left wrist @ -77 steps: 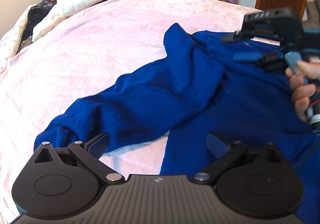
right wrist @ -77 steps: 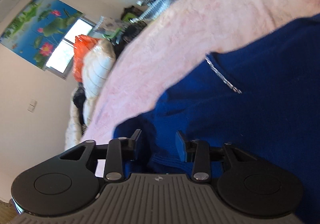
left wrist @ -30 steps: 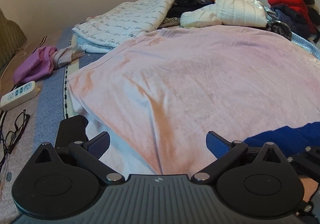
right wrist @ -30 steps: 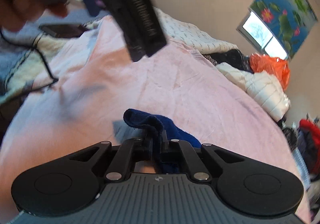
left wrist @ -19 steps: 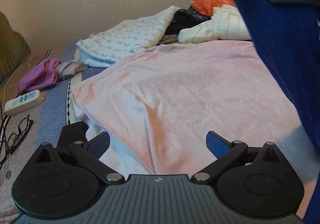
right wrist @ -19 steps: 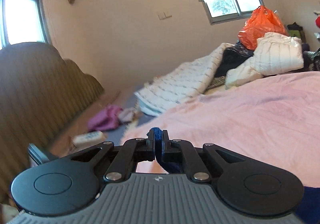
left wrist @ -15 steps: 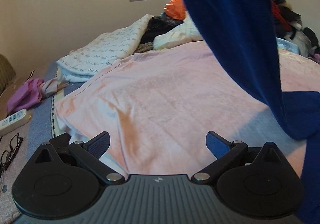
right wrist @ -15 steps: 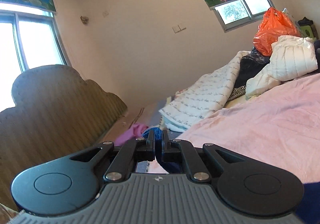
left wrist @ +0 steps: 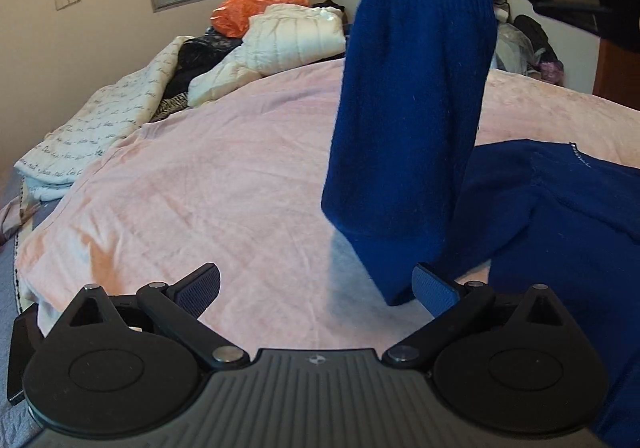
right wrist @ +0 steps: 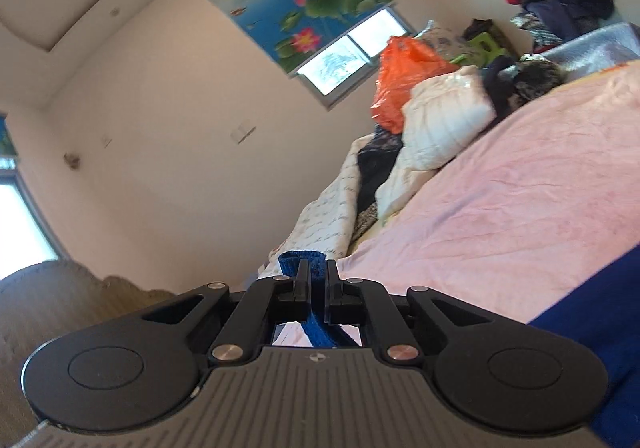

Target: Fold small clothes

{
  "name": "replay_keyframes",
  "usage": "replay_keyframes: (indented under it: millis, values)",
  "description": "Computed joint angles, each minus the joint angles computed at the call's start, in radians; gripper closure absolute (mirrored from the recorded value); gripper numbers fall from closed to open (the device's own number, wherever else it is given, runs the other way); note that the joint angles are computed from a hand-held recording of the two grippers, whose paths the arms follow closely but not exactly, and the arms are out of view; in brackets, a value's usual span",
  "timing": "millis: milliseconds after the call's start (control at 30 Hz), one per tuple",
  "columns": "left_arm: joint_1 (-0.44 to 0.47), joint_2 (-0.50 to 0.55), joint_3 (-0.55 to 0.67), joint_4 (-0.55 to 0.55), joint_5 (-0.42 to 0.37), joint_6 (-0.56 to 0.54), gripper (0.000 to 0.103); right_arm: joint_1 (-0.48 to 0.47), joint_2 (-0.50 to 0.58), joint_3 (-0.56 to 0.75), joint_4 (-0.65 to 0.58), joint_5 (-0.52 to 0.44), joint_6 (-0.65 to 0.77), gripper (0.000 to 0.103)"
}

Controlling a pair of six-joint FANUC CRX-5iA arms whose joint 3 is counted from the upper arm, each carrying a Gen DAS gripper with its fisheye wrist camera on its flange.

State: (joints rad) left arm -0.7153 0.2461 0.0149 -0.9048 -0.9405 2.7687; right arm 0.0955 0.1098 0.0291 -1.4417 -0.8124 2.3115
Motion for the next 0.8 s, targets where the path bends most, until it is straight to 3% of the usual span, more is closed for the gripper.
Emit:
replay_keyframes:
  millis: [333, 467, 800]
  values:
    - [0.030, 0.064, 0.077, 0.122, 0.060, -0.127, 0.000, 0.008, -0.073, -0.193, 0.054, 0.305, 0.035, 0.094]
    - [0.042, 0.085, 0.090, 0.179, 0.078, -0.173, 0.000, -0.030, -0.076, -0.240, 0.009, 0.311, 0.047, 0.094]
    - [0.035, 0.112, 0.123, 0.183, 0.044, -0.209, 0.000, -0.134, -0.082, -0.316, -0.151, 0.385, 0.137, 0.093]
